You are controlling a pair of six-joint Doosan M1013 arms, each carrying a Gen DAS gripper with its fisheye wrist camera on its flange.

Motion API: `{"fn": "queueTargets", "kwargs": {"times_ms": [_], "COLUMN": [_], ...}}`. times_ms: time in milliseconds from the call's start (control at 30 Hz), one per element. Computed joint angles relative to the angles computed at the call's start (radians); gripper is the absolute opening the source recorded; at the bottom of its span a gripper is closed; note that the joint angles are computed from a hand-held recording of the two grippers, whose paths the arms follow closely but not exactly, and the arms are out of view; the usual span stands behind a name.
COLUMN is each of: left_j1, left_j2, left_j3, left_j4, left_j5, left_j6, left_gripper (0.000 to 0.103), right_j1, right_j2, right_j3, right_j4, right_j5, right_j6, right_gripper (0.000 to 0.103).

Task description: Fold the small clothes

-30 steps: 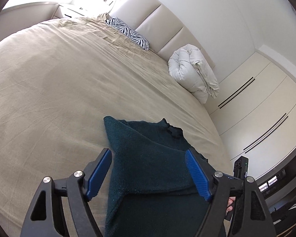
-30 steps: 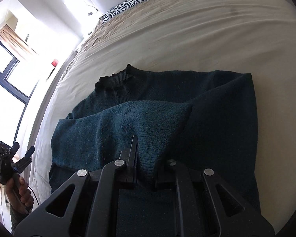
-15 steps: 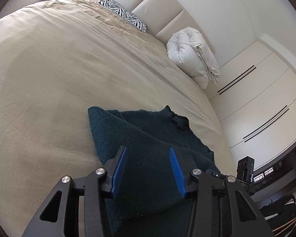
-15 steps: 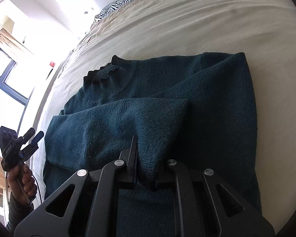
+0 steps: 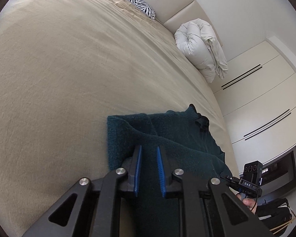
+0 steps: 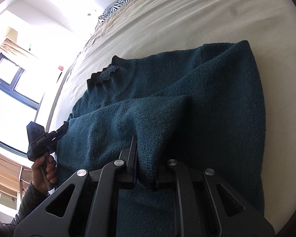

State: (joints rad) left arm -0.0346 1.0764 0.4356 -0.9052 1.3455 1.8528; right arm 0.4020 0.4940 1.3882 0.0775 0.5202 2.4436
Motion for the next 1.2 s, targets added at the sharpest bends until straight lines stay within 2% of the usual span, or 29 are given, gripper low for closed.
{"fn": "queueTargets", "kwargs": {"times_ms": [67,200,400,467,600,667,767,800,833,900,967,1033,1100,1167,1200], "left_j1": [-0.002,-0.002,0.008,0.007,0.015,0.019,0.025,0.028,0.029,0.035,0.040,0.046,0.052,0.054,0.055], "left_j2": [-0.033,-0.120,-0.213,-0.234,-0.262,-0.277,-0.309,-0.319,-0.329,-0.350,-0.371,-0.391,-0.412,-0.431,-0.439], "left_j3": [0.052,0.197,0.367,0.404,0.453,0.475,0.522,0.538,0.552,0.588,0.622,0.657,0.691,0.720,0.733], "left_j4": [0.018,0.032,0.049,0.076,0.073,0.071,0.074,0.068,0.068,0.061,0.052,0.049,0.054,0.050,0.048], "left_j5": [-0.019,-0.062,-0.126,-0.143,-0.152,-0.159,-0.171,-0.171,-0.172,-0.181,-0.186,-0.192,-0.206,-0.221,-0.230], "left_j6": [0.043,0.149,0.255,0.269,0.289,0.292,0.315,0.324,0.323,0.329,0.339,0.347,0.350,0.353,0.356], "left_gripper": [0.020,0.027,0.029,0.029,0.029,0.031,0.036,0.043,0.048,0.053,0.056,0.059,0.060,0.062,0.063], "right_j1": [-0.001,0.008,0.017,0.023,0.018,0.024,0.044,0.045,0.043,0.036,0.040,0.049,0.069,0.101,0.116], "right_j2": [-0.003,0.000,0.002,0.009,0.003,0.000,-0.003,-0.003,-0.006,-0.022,-0.024,-0.023,-0.009,-0.001,-0.005], "right_j3": [0.006,-0.009,-0.021,-0.031,-0.006,-0.019,-0.042,-0.044,-0.037,-0.003,-0.001,-0.016,-0.064,-0.105,-0.106], "right_j4": [0.008,-0.048,-0.107,-0.143,-0.118,-0.150,-0.276,-0.291,-0.300,-0.293,-0.330,-0.377,-0.455,-0.596,-0.675], "right_j5": [-0.011,0.020,0.050,0.069,0.030,0.066,0.150,0.174,0.182,0.135,0.148,0.203,0.364,0.497,0.498], "right_j6": [0.007,0.053,0.096,0.104,0.108,0.137,0.211,0.234,0.263,0.306,0.353,0.417,0.510,0.614,0.652], "right_gripper": [0.012,0.012,0.012,0.012,0.014,0.017,0.020,0.026,0.026,0.026,0.026,0.027,0.037,0.039,0.041]}}
